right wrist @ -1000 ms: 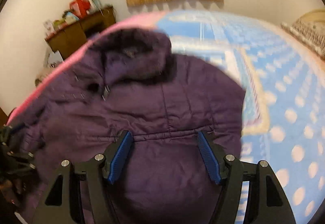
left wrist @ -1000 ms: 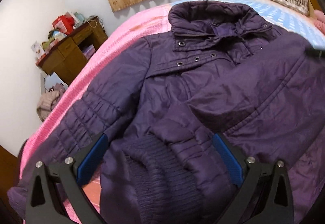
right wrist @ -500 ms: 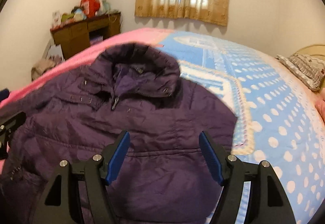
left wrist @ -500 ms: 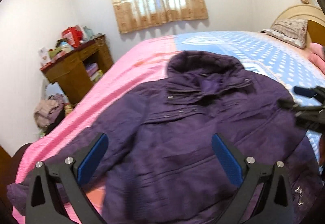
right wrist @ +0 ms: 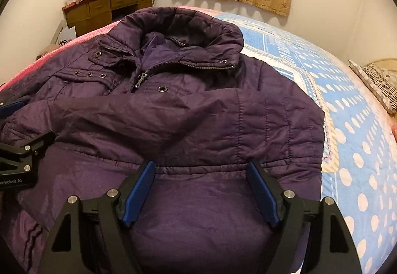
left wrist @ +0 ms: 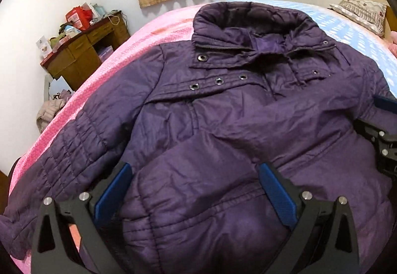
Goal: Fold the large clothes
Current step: 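Release the sleeve onto the jacket front and open the right gripper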
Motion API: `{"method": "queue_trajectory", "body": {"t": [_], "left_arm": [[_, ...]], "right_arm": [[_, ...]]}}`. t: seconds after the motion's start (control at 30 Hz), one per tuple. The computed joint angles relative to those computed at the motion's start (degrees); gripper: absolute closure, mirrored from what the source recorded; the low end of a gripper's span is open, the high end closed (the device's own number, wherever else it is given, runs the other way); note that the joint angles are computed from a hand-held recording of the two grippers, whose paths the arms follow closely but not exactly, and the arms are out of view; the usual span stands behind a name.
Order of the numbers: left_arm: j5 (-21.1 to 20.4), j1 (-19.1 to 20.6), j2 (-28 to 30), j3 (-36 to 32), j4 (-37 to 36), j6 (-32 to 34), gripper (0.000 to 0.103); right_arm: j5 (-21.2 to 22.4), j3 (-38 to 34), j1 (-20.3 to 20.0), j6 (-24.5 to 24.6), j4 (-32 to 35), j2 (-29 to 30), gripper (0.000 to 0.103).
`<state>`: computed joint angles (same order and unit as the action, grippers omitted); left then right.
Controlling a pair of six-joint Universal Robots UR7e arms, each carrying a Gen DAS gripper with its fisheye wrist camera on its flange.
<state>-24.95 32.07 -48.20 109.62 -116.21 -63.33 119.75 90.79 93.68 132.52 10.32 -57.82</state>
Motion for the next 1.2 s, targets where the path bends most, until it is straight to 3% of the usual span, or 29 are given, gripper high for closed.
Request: {"method": "queue_trajectory", "body": {"t": [1.2], "left_arm": [[-0.8,0.4,-0.2,-1.2,4.7,-4.3,0.0]], "right_arm": [[0.7,-1.1,0.1,0.4,0.6,1.3,0.024]]}}
